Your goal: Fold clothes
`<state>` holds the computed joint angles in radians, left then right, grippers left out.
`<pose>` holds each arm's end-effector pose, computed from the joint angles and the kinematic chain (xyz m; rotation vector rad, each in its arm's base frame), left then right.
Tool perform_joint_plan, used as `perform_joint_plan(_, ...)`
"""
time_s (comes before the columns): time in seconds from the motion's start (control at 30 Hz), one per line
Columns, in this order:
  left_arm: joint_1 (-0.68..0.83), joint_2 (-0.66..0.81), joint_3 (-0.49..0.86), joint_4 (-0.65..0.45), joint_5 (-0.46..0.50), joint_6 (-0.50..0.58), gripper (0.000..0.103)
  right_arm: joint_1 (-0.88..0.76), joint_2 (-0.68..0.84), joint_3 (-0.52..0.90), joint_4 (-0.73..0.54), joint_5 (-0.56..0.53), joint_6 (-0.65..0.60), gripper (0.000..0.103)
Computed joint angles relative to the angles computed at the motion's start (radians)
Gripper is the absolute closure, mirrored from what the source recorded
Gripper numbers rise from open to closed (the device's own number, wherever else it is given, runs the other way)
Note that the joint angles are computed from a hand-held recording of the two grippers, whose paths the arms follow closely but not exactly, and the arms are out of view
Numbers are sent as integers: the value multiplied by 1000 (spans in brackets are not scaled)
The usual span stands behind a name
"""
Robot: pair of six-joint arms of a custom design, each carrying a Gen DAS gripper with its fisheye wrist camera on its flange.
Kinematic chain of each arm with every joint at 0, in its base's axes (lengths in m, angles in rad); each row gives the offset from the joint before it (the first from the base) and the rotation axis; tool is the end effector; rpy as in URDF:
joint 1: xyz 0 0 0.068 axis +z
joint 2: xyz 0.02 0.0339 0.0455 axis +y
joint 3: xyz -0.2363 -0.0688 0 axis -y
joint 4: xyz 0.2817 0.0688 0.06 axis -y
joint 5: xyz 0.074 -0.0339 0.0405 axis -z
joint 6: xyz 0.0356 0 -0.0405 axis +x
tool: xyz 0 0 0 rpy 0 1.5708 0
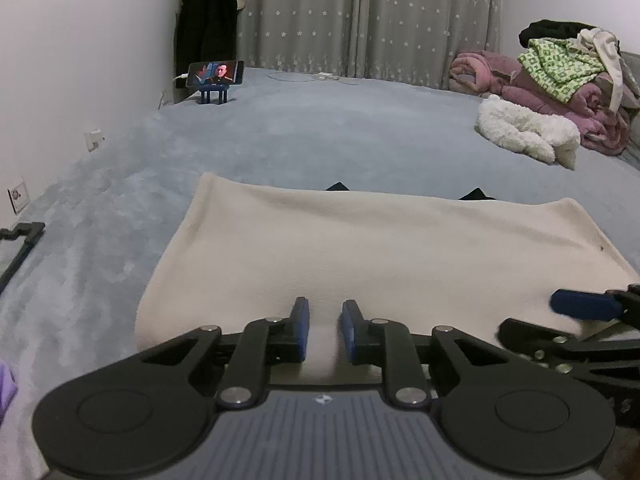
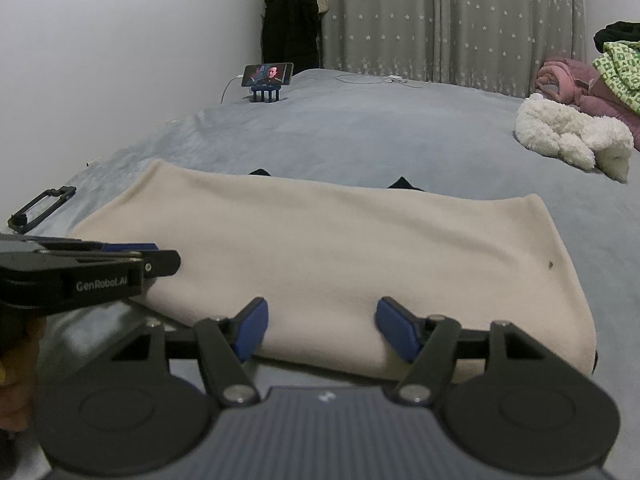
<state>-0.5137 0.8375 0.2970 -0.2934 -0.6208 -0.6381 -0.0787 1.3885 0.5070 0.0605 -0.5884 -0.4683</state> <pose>0.1874 -0.0819 0.1193 -0.4093 2.1823 0.1295 0.2739 -0.0018 0.0908 -0.6963 2.1480 0.4158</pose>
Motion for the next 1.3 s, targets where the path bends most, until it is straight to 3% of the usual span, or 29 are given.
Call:
perform_joint_plan(0.2, -24, 28, 23, -47, -89, -1, 84, -39, 10, 25, -32, -12, -18, 40)
perform_joint_plan(0.63, -6, -13, 24, -153, -145, -67, 87, -174, 42, 93, -145, -100, -114, 41)
perform_joint_plan(0.93, 16, -92, 7, -229, -126, -85, 88, -271, 91, 151, -221, -152, -203, 46)
perform_joint_plan(1.3, 42, -171, 3, -297, -90, -97, 91, -315, 143, 223, -242, -158, -151, 47)
